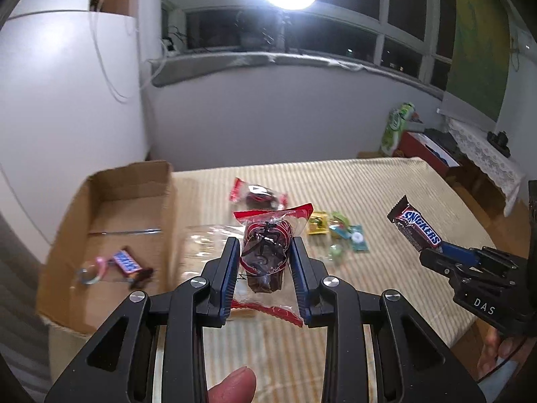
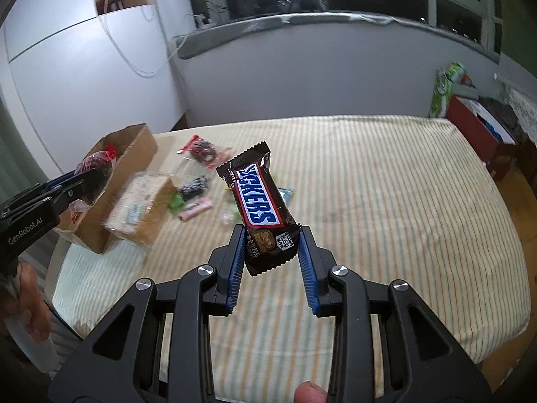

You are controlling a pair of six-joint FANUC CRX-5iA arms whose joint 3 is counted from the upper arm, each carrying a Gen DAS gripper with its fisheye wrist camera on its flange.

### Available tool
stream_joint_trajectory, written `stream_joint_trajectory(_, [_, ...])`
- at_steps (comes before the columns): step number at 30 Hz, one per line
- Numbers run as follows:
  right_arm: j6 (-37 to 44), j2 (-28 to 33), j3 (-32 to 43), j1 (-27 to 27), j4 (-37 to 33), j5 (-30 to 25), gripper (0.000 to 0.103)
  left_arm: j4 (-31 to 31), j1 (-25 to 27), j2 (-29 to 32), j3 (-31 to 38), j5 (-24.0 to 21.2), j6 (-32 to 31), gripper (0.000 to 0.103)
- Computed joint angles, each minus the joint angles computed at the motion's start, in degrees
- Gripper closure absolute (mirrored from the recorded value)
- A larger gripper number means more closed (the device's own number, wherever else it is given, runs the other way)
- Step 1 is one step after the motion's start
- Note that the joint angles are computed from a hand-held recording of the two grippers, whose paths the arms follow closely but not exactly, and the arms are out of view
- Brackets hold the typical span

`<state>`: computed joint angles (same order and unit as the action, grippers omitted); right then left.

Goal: Organize snacks
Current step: 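Carry the red-wrapped chocolate and Snickers bar over the cardboard box with both tools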

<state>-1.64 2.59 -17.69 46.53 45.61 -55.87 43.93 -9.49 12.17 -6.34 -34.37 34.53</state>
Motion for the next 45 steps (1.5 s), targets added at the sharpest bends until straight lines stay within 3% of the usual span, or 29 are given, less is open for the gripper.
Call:
stream_joint_trajectory(14, [13.3, 14.4, 18.8, 0.8, -3.0, 0.3, 0.071, 6.5, 6.5, -1.4, -3.1, 2.9, -4.3, 0.074])
stream_joint_trajectory(24, [24.5, 26.0, 34.6, 0.4, -8.5, 1.2, 0.071, 4.6, 11.0, 2.2, 0.1, 2.8, -1.1, 0.074])
stream_joint_trajectory(36, [33.6, 35.3, 48.2, -0.4, -14.5, 0.4, 0.071, 2.6, 12.6, 6.0, 3.5, 1.3, 1.7, 0.074])
stream_joint_trajectory(45, [35.9, 38.0, 51.8, -0.1, -15.9, 1.0, 0.069, 0.5, 13.5, 7.0, 4.7, 1.1, 4.1, 0.074])
